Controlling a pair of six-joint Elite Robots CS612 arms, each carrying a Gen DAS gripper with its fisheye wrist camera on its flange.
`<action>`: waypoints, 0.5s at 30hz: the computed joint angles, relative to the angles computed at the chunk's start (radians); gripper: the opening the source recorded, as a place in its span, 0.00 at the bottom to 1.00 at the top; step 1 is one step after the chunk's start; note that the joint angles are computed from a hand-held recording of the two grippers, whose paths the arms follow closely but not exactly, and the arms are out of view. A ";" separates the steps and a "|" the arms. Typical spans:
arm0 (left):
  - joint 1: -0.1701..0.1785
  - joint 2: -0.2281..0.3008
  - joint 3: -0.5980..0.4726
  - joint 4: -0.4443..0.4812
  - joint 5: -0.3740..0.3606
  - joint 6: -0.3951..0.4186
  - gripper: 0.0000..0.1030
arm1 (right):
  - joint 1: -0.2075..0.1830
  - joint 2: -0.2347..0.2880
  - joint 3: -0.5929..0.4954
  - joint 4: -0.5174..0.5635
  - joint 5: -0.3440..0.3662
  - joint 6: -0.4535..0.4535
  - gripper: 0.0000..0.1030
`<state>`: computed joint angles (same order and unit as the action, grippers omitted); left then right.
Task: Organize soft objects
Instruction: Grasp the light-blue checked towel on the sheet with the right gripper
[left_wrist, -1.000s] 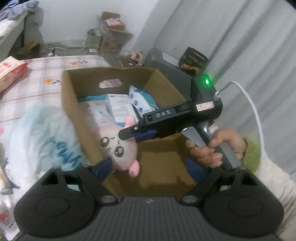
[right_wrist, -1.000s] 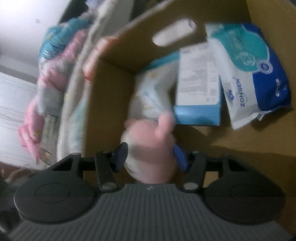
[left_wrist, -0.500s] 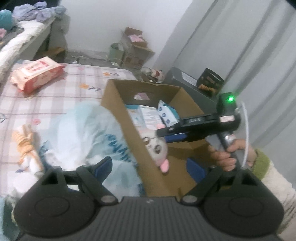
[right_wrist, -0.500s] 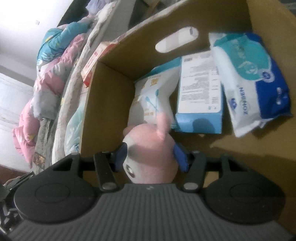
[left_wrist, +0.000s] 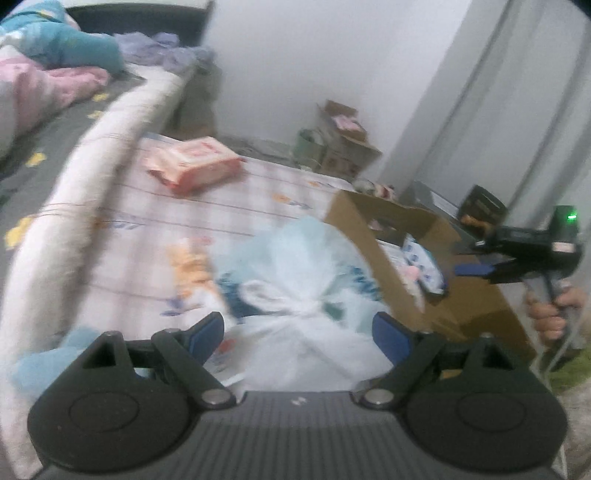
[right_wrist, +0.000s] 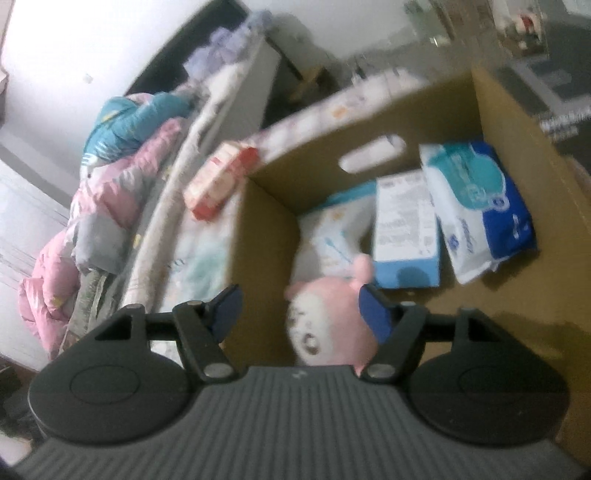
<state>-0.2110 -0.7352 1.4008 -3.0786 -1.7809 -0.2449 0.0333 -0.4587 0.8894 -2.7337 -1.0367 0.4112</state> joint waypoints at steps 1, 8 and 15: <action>0.002 -0.005 0.013 -0.010 0.012 -0.003 0.87 | 0.005 -0.012 0.015 -0.019 -0.006 -0.005 0.68; 0.013 -0.042 0.112 -0.058 0.104 0.006 0.87 | 0.053 -0.040 0.034 -0.061 0.056 -0.039 0.69; 0.024 -0.055 0.185 -0.117 0.125 -0.034 0.87 | 0.112 -0.005 -0.043 0.025 0.165 -0.096 0.69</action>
